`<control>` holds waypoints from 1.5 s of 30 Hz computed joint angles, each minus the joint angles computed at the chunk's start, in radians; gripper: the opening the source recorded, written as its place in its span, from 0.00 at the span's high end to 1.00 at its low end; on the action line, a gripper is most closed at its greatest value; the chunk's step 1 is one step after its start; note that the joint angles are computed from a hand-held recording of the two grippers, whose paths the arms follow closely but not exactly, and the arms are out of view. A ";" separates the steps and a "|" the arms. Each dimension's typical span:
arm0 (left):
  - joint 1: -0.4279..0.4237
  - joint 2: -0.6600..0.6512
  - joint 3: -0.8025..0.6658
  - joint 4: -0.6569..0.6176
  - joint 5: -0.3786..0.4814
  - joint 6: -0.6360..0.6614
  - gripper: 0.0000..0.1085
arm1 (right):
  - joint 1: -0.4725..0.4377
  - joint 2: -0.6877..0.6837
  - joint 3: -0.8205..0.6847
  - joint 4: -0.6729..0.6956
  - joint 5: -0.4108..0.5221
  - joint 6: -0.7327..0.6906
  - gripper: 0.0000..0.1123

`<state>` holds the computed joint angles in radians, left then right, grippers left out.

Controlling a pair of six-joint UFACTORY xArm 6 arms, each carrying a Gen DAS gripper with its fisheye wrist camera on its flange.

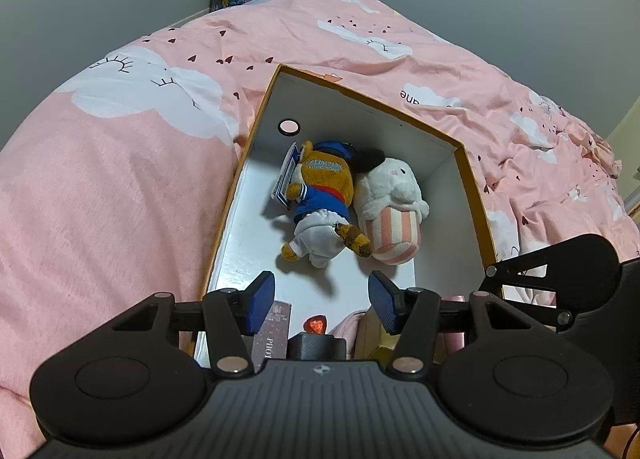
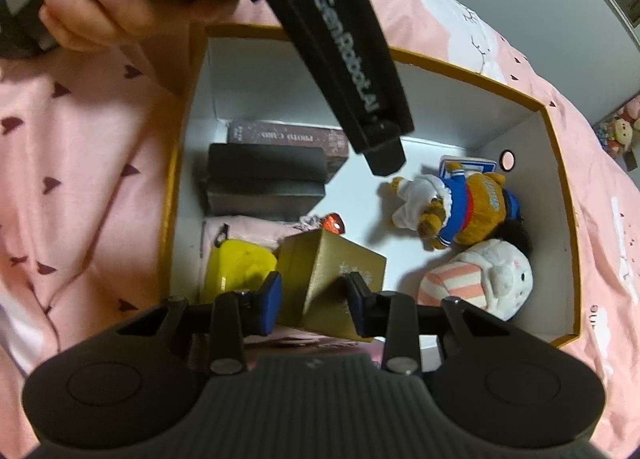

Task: Organize objects
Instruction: 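Lower the gold box into the shoebox beside the tape measure and open right gripper, then move both grippers back toward the white cylinder and orange crochet ball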

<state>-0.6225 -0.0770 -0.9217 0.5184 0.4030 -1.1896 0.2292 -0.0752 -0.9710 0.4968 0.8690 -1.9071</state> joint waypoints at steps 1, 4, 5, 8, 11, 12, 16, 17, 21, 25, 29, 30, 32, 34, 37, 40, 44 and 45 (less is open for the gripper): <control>0.000 0.001 -0.001 0.000 0.001 0.002 0.41 | 0.000 0.003 -0.003 0.002 -0.001 0.003 0.68; 0.001 0.002 -0.002 0.000 0.001 0.003 0.41 | 0.002 0.004 -0.003 0.009 -0.011 0.005 0.68; 0.001 0.002 -0.003 0.002 0.001 -0.001 0.41 | 0.003 0.004 -0.005 0.006 -0.010 0.015 0.68; 0.003 0.003 -0.004 0.001 0.001 0.001 0.41 | 0.003 0.009 -0.019 0.004 0.001 0.055 0.67; 0.003 0.002 -0.002 0.005 -0.001 0.003 0.41 | 0.005 0.014 -0.026 0.008 -0.007 0.080 0.67; 0.003 0.001 -0.002 0.006 -0.002 0.005 0.41 | 0.005 0.013 -0.025 0.009 -0.011 0.085 0.67; -0.001 -0.005 0.000 0.021 -0.004 0.003 0.41 | -0.005 0.008 -0.027 0.012 -0.013 0.093 0.66; -0.003 -0.005 -0.001 0.024 -0.003 0.007 0.41 | -0.009 0.005 -0.030 0.015 -0.007 0.095 0.66; -0.026 -0.004 -0.020 0.054 0.010 0.022 0.41 | -0.031 -0.028 -0.018 0.055 0.013 0.101 0.66; -0.053 -0.006 -0.043 0.098 0.022 0.022 0.41 | -0.061 -0.054 -0.014 0.101 0.027 0.159 0.65; -0.073 0.005 -0.069 0.062 -0.001 0.081 0.43 | -0.100 -0.089 -0.001 0.148 0.005 0.240 0.65; -0.079 0.009 -0.077 0.062 -0.011 0.089 0.43 | -0.114 -0.098 0.002 0.165 0.000 0.264 0.65; -0.094 0.015 -0.088 0.078 -0.030 0.085 0.43 | -0.150 -0.116 0.009 0.212 -0.004 0.299 0.62; -0.111 0.024 -0.099 0.097 -0.040 0.079 0.44 | -0.187 -0.146 0.037 0.267 -0.022 0.320 0.61; -0.140 0.048 -0.127 0.091 -0.039 0.108 0.45 | -0.240 -0.198 0.102 0.374 -0.077 0.321 0.61; -0.163 0.077 -0.160 0.091 -0.046 0.134 0.45 | -0.281 -0.245 0.171 0.426 -0.152 0.347 0.61; -0.194 0.127 -0.218 0.087 -0.048 0.173 0.45 | -0.333 -0.285 0.257 0.519 -0.243 0.323 0.61; -0.202 0.142 -0.233 0.077 -0.048 0.192 0.45 | -0.351 -0.288 0.268 0.531 -0.249 0.327 0.61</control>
<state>-0.8241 0.0647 -1.1549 0.5958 0.3552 -0.9978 -0.1223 -0.3631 -0.7027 1.0275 0.6203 -1.5801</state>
